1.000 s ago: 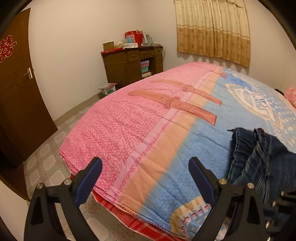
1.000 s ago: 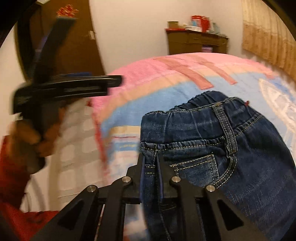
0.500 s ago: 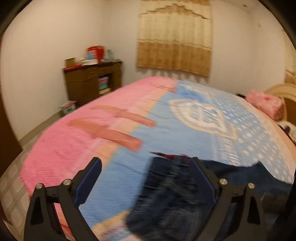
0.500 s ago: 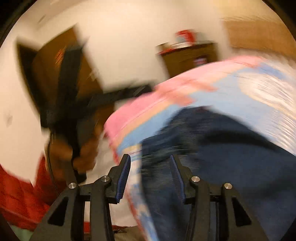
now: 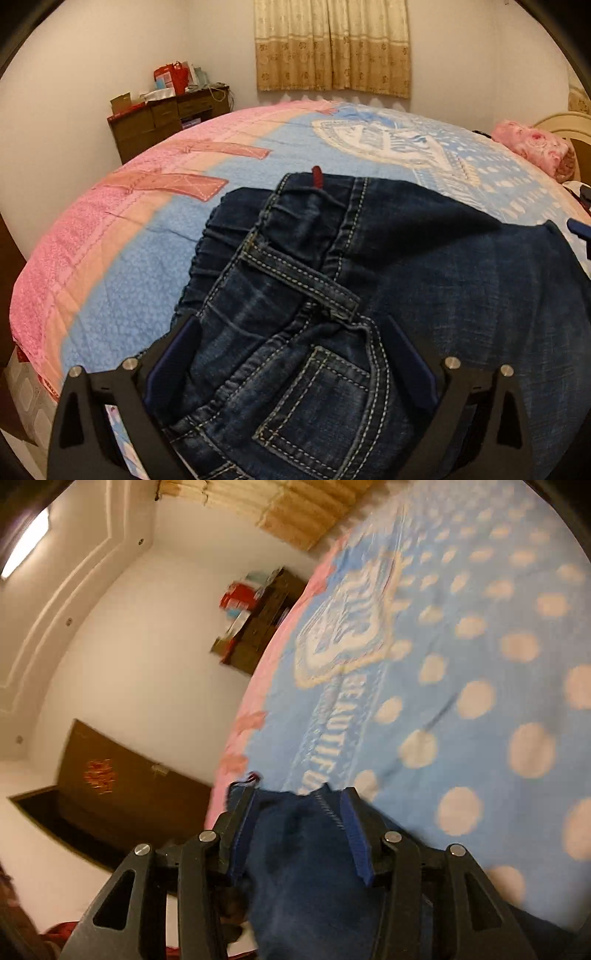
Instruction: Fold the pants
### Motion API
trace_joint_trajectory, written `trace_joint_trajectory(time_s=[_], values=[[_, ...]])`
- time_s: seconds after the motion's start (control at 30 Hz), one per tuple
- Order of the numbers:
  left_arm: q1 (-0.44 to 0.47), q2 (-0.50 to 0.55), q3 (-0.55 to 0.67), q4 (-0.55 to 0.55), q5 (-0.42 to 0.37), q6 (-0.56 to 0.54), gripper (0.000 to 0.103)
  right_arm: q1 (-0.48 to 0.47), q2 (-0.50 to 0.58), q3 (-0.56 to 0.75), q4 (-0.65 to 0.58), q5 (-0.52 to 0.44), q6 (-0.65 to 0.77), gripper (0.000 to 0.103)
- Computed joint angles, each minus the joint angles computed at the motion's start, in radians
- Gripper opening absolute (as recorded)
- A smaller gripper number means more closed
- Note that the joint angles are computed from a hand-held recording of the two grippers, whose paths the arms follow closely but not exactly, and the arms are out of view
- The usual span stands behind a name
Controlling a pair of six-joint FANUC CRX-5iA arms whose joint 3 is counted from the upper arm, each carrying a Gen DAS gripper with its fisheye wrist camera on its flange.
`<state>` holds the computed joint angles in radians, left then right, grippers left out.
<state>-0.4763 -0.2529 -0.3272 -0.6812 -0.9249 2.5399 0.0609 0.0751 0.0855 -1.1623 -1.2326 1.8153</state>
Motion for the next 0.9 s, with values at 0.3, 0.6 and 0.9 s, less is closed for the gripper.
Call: trace_joint_trajectory(time_s=[0.3, 0.6, 0.9], values=[[0.044, -0.023, -0.024, 0.056, 0.039, -0.069, 0.103, 0.033, 0.101, 0.078, 0.044, -0.114, -0.053, 0.048], [0.054, -0.022, -0.029, 0.066, 0.054, -0.076, 0.103, 0.119, 0.132, 0.149, 0.136, -0.206, -0.001, 0.058], [0.088, -0.024, -0.035, 0.113, 0.074, -0.119, 0.103, 0.039, 0.270, 0.217, -0.104, -0.335, -0.151, 0.059]])
